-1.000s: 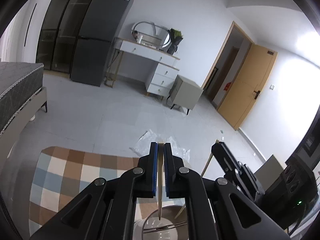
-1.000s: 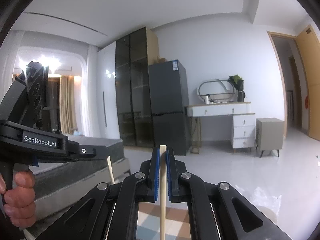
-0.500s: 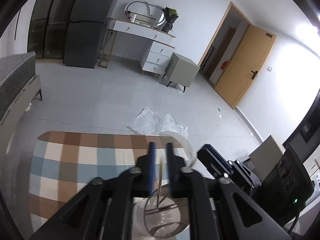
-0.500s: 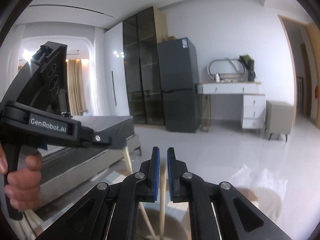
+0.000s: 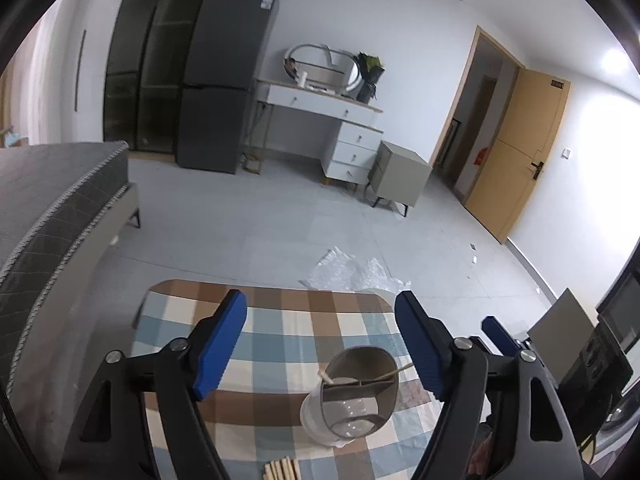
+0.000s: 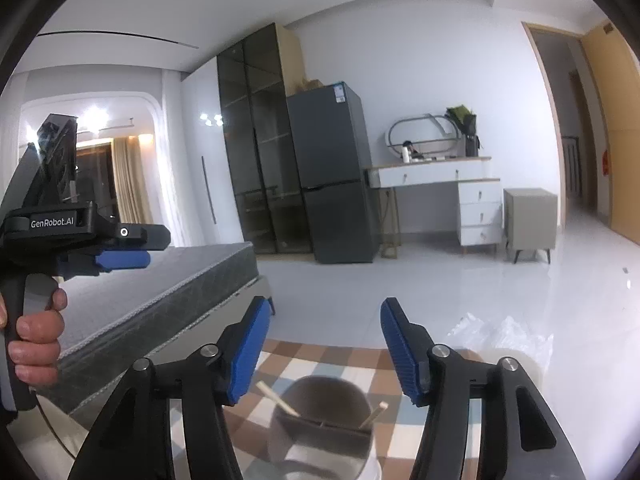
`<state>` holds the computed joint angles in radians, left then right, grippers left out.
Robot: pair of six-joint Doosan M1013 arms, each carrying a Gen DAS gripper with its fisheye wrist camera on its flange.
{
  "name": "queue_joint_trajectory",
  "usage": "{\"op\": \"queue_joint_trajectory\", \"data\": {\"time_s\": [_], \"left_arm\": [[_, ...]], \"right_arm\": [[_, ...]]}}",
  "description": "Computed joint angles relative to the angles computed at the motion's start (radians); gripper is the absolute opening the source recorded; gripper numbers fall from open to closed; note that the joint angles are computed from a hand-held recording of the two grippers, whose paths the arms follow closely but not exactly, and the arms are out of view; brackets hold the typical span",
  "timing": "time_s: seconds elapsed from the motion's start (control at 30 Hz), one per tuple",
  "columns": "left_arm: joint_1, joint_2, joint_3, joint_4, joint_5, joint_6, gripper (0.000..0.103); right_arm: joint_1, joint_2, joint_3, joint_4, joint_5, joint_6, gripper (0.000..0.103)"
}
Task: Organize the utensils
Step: 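Open both tools and pull back from the utensil holder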
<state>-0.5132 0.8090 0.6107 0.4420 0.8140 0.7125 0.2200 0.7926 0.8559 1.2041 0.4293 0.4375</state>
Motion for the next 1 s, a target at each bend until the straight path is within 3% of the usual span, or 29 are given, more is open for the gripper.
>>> {"op": "queue_joint_trajectory", "data": {"time_s": [0.07,0.27,0.47,0.77,0.87,1.0], "left_arm": [[-0.008,-0.021,0.030,0.030,0.004,-0.029,0.077],[-0.035,-0.082,0.138,0.175,-0.009,-0.155,0.088],[-0.053,-0.116,0.200,0.233,0.016,-0.229,0.092],[-0.075,-0.207,0.352,0.146,-0.030,-0.307,0.093],[-0.084,-0.230,0.386,0.084,-0.023,-0.323,0.093],[-0.102,-0.275,0.472,0.081,-0.110,-0.387,0.097]], "right_arm": [[0.003,-0.028,0.043,0.062,-0.016,-0.070,0.070],[0.013,-0.106,0.166,0.254,-0.043,-0.274,0.084],[0.022,-0.154,0.250,0.374,-0.056,-0.375,0.090],[0.034,-0.204,0.365,0.545,-0.034,-0.537,0.095],[0.031,-0.204,0.378,0.524,-0.018,-0.496,0.095],[0.030,-0.202,0.396,0.456,-0.019,-0.433,0.095]]}}
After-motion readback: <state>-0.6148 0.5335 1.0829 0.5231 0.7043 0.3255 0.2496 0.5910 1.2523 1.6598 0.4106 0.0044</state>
